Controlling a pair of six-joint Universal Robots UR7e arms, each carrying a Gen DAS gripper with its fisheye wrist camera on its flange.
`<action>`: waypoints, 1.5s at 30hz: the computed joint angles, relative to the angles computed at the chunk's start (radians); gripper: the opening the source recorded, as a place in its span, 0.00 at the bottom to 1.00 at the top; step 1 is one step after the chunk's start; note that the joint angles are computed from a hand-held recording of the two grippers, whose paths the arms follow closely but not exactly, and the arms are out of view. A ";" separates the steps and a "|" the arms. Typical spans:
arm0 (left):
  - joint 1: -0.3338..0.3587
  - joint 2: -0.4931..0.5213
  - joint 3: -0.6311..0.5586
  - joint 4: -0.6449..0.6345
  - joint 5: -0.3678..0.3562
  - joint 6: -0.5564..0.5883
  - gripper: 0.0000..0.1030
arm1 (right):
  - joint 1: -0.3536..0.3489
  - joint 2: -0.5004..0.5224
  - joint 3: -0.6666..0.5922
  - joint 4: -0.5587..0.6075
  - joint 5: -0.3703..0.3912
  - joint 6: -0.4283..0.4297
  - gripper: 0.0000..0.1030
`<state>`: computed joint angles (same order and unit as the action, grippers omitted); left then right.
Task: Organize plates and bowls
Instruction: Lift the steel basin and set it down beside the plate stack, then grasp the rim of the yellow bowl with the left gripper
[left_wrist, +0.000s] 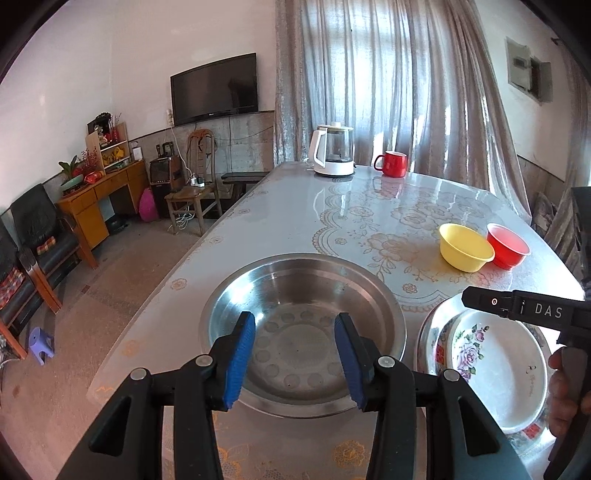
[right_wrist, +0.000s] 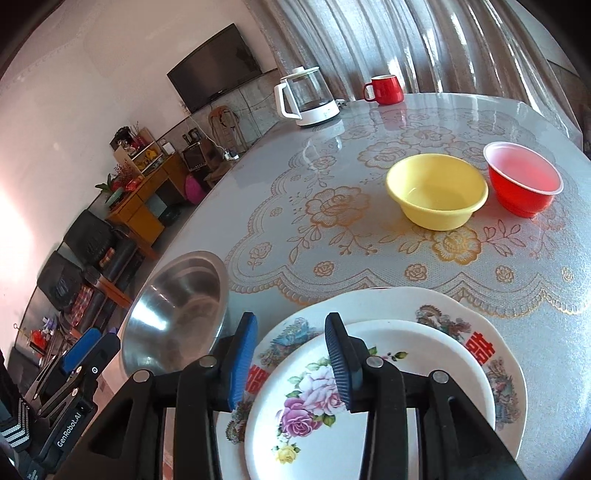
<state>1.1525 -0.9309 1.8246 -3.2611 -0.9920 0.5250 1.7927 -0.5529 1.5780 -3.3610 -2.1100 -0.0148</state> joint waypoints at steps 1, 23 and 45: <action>-0.003 0.003 0.000 0.003 -0.002 0.003 0.44 | -0.004 -0.005 0.008 -0.007 -0.001 0.005 0.37; -0.049 0.149 -0.239 0.344 -0.100 -0.063 0.48 | -0.110 -0.145 0.130 -0.116 -0.028 0.118 0.43; -0.037 0.499 -0.832 0.894 -0.290 -0.324 0.57 | -0.203 -0.117 -0.060 0.029 0.053 0.094 0.43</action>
